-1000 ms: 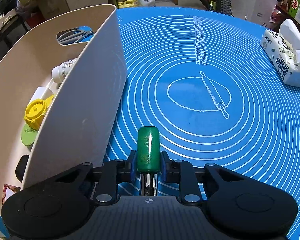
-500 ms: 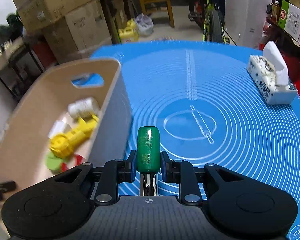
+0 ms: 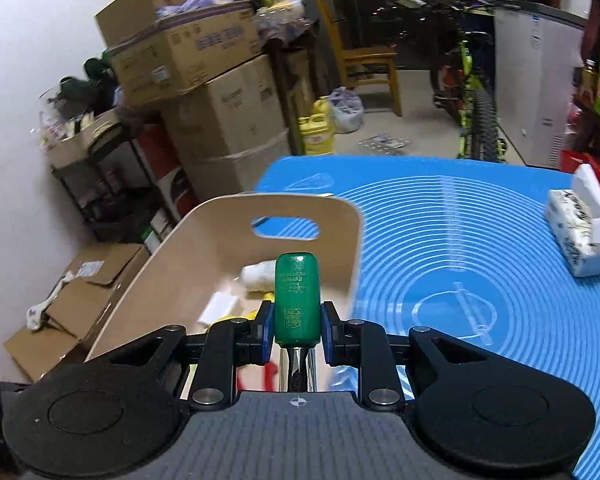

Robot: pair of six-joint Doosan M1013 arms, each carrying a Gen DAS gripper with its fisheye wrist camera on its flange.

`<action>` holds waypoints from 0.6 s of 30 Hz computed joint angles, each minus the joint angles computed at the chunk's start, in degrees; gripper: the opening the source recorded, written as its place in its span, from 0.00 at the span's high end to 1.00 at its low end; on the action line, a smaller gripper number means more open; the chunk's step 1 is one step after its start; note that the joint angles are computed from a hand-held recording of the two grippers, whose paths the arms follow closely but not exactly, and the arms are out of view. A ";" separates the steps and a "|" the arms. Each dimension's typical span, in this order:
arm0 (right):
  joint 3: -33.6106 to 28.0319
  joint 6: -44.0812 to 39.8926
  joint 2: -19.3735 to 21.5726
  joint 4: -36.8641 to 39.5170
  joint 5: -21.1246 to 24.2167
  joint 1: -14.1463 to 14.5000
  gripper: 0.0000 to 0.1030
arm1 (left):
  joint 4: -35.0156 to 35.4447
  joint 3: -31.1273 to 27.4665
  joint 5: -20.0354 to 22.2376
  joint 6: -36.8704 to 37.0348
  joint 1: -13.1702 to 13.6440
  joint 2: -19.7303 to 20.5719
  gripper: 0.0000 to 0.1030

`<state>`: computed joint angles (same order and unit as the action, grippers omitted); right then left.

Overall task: Organize rigid objects
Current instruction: 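Carry the green screwdriver into the basket and open the right tool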

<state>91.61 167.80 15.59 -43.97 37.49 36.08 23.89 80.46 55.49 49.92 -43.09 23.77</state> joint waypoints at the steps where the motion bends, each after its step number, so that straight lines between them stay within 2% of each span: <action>1: -0.49 -0.99 0.42 0.39 0.05 0.20 0.68 | 0.04 -0.05 0.04 0.01 -0.01 0.00 0.85; 6: -2.98 -7.17 2.71 4.15 0.72 0.93 0.68 | 0.14 -0.18 0.23 -0.14 -0.04 0.03 0.85; 18: -7.63 -20.96 7.80 12.39 6.06 1.72 0.68 | 0.16 -0.15 0.21 -0.27 -0.08 -0.01 0.85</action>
<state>83.98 146.84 23.39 -31.58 43.55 37.79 24.05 80.31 55.70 49.65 -43.17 23.75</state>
